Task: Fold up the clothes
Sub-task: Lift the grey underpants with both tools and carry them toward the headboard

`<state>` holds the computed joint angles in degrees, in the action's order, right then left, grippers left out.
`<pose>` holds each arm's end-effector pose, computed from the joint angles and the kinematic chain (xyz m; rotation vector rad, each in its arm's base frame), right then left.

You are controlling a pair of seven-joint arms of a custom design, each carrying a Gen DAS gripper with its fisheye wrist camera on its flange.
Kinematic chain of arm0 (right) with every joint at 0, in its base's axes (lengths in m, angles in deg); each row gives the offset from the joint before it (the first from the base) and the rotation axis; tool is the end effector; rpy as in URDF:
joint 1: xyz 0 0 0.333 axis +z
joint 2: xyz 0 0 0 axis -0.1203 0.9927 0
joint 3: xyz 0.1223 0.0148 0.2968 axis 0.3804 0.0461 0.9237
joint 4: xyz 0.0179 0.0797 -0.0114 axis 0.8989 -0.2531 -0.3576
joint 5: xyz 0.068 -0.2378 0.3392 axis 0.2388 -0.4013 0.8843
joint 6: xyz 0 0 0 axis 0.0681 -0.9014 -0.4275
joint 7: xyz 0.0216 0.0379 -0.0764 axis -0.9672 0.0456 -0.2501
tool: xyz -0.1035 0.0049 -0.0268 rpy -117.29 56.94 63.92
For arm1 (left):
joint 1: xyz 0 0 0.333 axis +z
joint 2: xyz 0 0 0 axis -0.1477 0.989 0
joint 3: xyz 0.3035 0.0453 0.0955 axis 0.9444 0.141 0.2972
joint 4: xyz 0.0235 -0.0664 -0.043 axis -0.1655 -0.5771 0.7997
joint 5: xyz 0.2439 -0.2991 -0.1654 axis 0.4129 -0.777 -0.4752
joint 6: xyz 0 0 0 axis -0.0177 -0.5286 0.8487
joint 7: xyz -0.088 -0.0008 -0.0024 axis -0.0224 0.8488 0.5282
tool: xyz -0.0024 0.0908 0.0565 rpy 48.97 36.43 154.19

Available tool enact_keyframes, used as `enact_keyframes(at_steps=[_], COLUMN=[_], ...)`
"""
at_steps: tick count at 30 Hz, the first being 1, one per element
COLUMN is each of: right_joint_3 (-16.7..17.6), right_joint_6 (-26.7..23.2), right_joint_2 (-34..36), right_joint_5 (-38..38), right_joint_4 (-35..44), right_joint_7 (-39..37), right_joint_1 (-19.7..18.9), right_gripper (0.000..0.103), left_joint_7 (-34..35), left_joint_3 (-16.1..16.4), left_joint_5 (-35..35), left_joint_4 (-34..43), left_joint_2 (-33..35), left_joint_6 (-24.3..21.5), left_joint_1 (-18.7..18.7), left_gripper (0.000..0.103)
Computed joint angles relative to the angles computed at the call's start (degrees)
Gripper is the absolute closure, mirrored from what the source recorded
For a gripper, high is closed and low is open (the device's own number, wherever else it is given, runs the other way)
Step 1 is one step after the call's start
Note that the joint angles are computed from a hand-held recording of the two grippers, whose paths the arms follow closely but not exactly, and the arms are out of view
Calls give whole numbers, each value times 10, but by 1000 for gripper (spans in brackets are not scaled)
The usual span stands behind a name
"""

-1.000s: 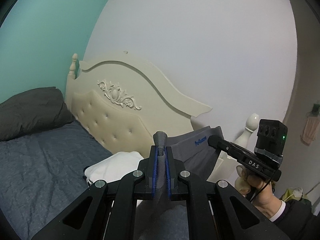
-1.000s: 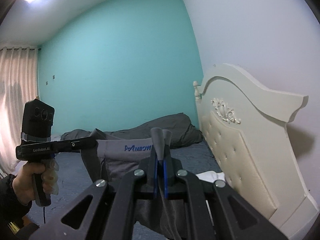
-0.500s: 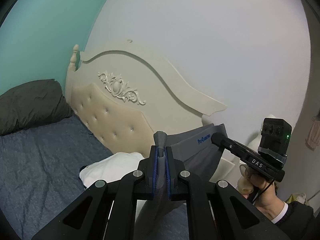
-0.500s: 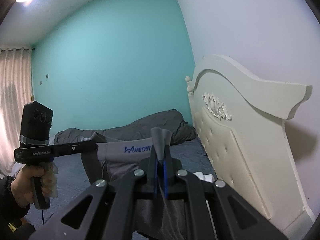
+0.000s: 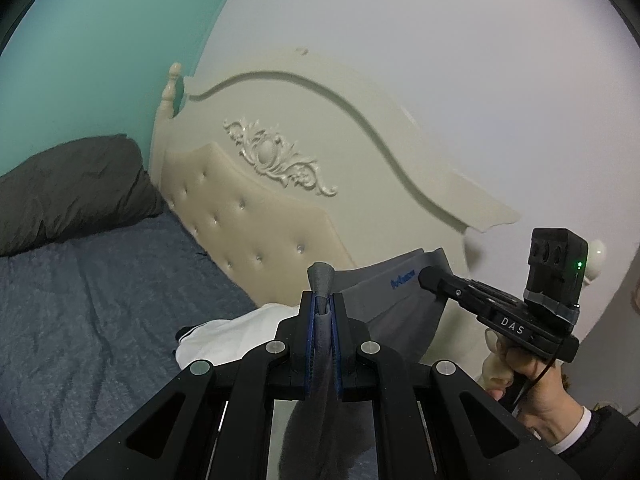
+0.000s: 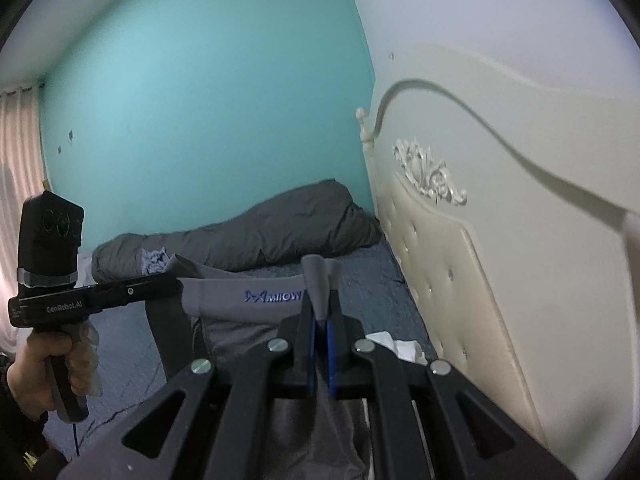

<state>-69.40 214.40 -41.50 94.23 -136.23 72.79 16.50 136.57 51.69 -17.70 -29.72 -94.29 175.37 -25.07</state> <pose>0.4856 0.1888 0.7705 -1.6950 1.0764 -0.4446 0.4712 -0.1865 0.7679 -1.5600 1.8604 -1.4829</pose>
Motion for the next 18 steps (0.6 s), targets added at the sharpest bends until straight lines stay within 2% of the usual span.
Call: enact_keyframes(at_steps=[4,12,18], right_joint_3=[1,17,34], right_joint_6=[-17,-63,-100], right_joint_2=[34,114,165], right_joint_5=[-8,-32,-80], right_joint_4=[24,85,130], right_joint_7=[7,15,48], right_joint_1=[-9,-39,-60], right_gripper=[99,99,99], left_joint_7=[7,15,20], left_joint_3=[8,2,-2], left_joint_5=[-15,-37,-64], left_joint_4=[12,22,31], left_joint_2=[31,81,112], left_joint_6=[-6,-10,-26], left_joint_1=[1,25,43], left_gripper=[96,96,95])
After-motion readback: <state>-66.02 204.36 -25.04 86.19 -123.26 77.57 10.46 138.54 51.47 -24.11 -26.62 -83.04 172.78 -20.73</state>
